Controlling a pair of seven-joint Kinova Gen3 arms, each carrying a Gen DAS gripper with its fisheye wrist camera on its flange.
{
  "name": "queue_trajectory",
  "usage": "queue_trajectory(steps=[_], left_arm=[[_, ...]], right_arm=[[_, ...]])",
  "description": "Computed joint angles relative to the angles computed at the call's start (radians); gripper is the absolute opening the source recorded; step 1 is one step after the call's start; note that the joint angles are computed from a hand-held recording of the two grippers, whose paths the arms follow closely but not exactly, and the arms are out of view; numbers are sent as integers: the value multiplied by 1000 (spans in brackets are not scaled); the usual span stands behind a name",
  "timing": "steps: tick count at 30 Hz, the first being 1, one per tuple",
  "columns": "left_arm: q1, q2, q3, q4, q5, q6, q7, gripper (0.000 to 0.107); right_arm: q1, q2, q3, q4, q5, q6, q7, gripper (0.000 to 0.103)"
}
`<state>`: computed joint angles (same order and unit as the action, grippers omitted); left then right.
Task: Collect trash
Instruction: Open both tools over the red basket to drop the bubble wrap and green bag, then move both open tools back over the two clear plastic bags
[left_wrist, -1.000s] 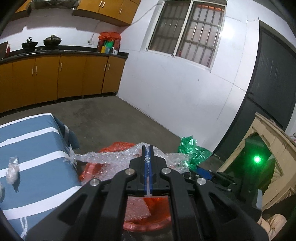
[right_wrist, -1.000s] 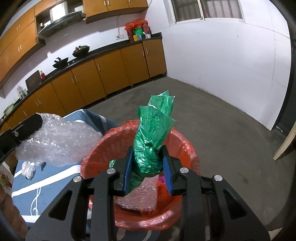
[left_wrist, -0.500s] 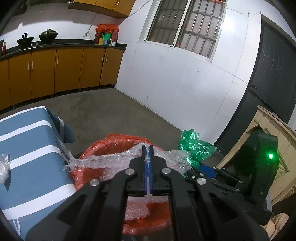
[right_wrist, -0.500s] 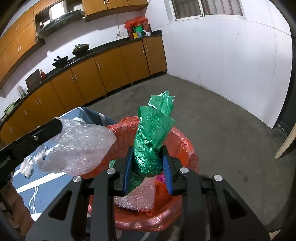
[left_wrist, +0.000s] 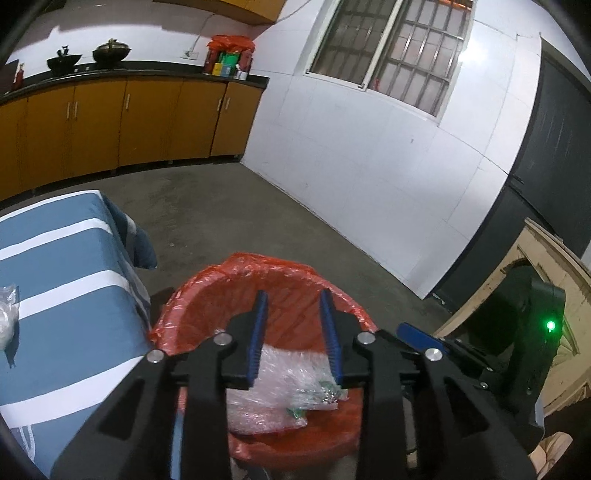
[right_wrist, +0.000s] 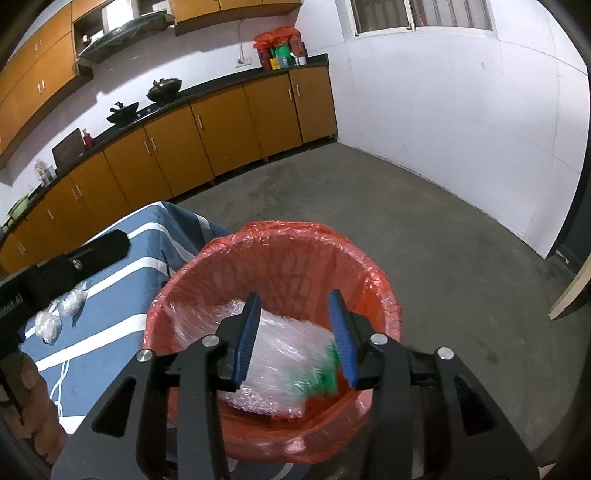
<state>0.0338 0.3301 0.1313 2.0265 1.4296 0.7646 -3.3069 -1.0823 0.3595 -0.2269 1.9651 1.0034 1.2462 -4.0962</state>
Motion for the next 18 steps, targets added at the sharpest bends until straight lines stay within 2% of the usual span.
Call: queue_trajectory(steps=[11, 12, 14, 18], left_arm=[[-47, -18, -38, 27, 56, -1, -85, 44], [-52, -20, -43, 33, 62, 0, -97, 45], [-71, -28, -60, 48, 83, 0, -136, 48], [-107, -43, -102, 78, 138, -11, -218, 58]], right_arm=[[-5, 10, 1, -56, -20, 49, 66, 40], [-4, 15, 3, -70, -17, 51, 84, 41], [-6, 29, 11, -96, -6, 61, 109, 52], [1, 56, 29, -153, 26, 39, 181, 53]])
